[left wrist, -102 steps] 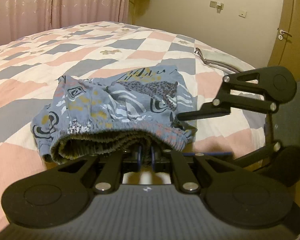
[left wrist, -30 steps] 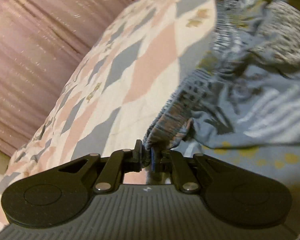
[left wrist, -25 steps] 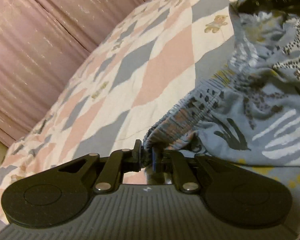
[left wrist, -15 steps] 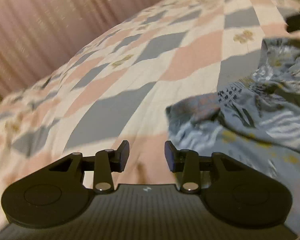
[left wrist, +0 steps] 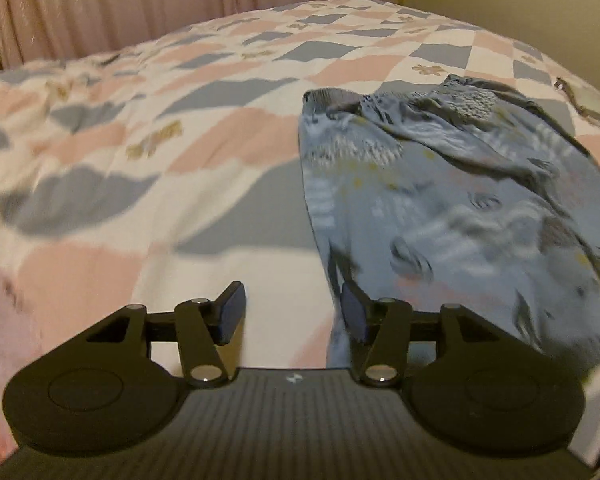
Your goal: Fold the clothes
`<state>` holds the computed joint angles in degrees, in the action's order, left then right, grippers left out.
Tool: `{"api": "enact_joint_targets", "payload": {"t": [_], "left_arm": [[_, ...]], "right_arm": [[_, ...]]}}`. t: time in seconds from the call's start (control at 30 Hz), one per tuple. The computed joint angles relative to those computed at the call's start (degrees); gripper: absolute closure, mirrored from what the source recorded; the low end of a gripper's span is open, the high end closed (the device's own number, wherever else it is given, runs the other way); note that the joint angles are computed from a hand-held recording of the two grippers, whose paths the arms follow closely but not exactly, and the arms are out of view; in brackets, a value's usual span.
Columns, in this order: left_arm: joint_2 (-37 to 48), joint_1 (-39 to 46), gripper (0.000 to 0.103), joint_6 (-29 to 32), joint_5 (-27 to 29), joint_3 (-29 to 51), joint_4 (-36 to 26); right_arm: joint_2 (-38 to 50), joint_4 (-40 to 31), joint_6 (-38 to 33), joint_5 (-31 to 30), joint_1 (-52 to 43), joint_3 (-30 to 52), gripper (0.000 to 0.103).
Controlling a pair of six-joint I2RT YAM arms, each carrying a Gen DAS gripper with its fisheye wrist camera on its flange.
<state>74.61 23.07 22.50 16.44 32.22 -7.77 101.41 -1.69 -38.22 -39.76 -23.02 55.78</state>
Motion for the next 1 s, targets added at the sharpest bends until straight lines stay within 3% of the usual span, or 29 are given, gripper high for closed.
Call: {"api": "enact_joint_targets", "payload": {"t": [0.13,0.23,0.43,0.5,0.67,0.7,0.73,0.77,1.0], "left_arm": [[-3.90,3.93,0.063,0.19,6.30,-1.80,-5.70],[-5.92,2.46,0.063,-0.32,6.51,-3.66,-6.57],[-8.68,-0.74,0.064,-1.43,5.61,-6.21,-6.84],[-9.02,0.01,0.069,-1.96,6.27,-6.29,-7.18],[-9.98,7.16,0.071,-1.52,12.97,-5.16,-11.43],[-9.81,8.25,0.075,-0.92,13.82,-5.11,-11.97],[-10.00,8.62,0.098,-0.25,13.84,-5.27,-12.20],[-11.24,8.56,0.103,0.32,13.03,-5.84,-11.90],[-17.09,12.64,0.103,1.82,10.15,-4.47,-11.76]], "right_arm": [[-3.95,-7.68,-4.20,-3.19,-6.85,-3.21,0.061],[-5.22,-12.24,-5.17,-5.02,-10.18,-4.09,0.061],[-7.75,-15.11,-7.55,-5.64,-12.50,-7.04,0.061],[-8.51,-15.34,-7.34,-5.89,-12.73,-7.84,0.061],[-9.83,-16.18,-7.81,-6.06,-13.10,-8.69,0.061],[-10.09,-16.31,-7.85,-6.11,-13.17,-8.83,0.061],[-10.14,-16.50,-7.83,-6.19,-13.24,-8.87,0.061],[-10.16,-16.73,-7.83,-6.28,-13.30,-8.88,0.061],[-10.09,-19.93,-9.40,-6.60,-14.09,-8.70,0.061]]}}
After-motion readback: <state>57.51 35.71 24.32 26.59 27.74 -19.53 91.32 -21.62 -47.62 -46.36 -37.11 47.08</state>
